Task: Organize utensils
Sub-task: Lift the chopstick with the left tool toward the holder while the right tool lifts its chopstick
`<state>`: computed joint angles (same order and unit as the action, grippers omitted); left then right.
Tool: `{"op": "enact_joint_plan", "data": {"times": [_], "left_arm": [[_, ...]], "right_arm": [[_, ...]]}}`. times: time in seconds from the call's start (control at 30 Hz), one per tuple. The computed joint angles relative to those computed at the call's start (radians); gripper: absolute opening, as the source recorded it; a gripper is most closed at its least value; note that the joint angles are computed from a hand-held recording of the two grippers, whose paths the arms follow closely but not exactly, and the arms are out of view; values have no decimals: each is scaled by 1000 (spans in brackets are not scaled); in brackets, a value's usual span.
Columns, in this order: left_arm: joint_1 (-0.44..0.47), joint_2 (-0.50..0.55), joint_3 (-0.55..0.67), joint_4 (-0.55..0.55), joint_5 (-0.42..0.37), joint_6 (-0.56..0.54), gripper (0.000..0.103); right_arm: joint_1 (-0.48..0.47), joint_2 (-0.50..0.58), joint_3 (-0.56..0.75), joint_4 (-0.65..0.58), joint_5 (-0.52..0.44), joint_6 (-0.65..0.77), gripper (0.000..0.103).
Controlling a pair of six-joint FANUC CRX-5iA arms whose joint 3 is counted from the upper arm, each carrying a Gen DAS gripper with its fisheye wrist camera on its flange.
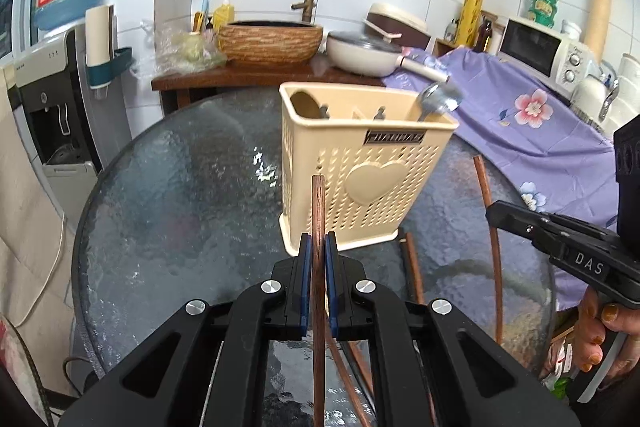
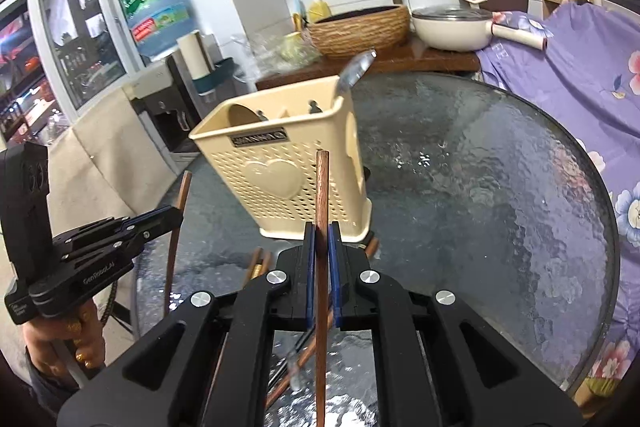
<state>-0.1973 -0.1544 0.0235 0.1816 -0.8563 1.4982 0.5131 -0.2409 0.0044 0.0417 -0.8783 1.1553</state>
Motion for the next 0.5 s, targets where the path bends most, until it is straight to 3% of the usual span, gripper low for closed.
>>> {"op": "enact_joint_plan", "data": {"times": [0.5], "left_arm": [[2, -78, -31, 43, 55, -58, 6]], "right_arm": [[51, -103, 2, 2, -6, 49, 7]]}}
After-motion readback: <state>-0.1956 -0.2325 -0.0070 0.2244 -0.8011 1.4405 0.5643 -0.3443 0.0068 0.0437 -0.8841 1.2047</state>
